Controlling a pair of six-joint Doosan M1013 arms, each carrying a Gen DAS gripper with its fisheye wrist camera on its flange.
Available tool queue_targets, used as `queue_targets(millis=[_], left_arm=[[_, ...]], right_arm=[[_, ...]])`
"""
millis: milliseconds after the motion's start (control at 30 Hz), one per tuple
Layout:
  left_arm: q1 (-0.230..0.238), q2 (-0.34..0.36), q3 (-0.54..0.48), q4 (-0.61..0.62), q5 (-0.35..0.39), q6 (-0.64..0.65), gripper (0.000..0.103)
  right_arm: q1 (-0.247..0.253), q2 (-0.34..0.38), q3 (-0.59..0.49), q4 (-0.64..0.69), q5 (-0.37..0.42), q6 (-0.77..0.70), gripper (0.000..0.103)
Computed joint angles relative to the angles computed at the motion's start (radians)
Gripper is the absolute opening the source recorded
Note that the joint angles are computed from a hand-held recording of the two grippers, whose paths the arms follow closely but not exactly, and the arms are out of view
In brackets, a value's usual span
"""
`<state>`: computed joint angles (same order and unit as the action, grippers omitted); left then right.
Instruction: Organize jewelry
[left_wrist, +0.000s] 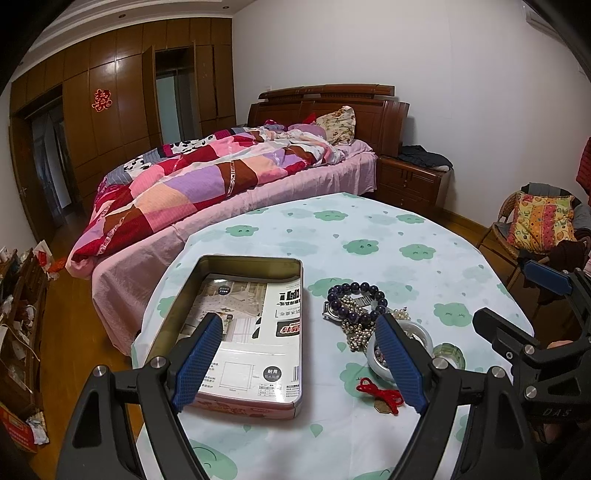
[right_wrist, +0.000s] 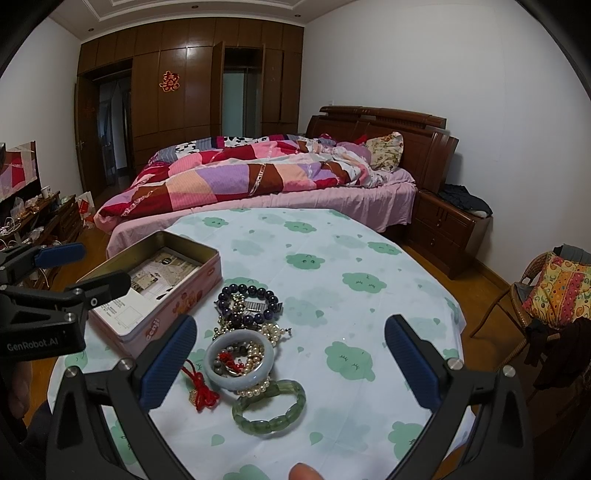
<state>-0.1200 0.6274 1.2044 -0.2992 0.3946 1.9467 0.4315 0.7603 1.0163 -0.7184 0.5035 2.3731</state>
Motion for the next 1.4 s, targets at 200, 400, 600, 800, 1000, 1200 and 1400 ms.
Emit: queue_targets(millis=[200, 400, 600, 800, 1000, 1200, 1400], left_arm=[[-0.001, 0.001, 0.000, 0.005, -0.001, -0.004, 0.085], [0.000, 0.006, -0.003, 0.007, -0.003, -0.004, 0.085], [0.005, 0.008, 0.000, -0.004, -0.006, 0.007, 0.085], [0.008, 0.009, 0.001, -0.003, -0.006, 0.006, 0.085], [0.010, 0.012, -0.001, 0.000, -0.006, 0.007, 0.085], [0.011, 0.013, -0.002, 0.002, -0.004, 0.004, 0.085], [0.012, 0.015, -0.004, 0.006, -0.001, 0.002, 0.085]], right_arm=[[0.000, 0.000, 0.000, 0.002, 0.000, -0.002, 0.103], [0.001, 0.001, 0.000, 0.001, 0.001, -0.001, 0.103], [0.001, 0.001, -0.001, 0.004, 0.003, -0.004, 0.103], [0.000, 0.002, -0.003, 0.010, 0.004, -0.010, 0.103], [0.000, 0.002, -0.003, 0.009, 0.005, -0.010, 0.103], [0.000, 0.002, -0.004, 0.014, 0.007, -0.014, 0.103], [0.001, 0.003, -0.003, 0.015, 0.008, -0.013, 0.103]])
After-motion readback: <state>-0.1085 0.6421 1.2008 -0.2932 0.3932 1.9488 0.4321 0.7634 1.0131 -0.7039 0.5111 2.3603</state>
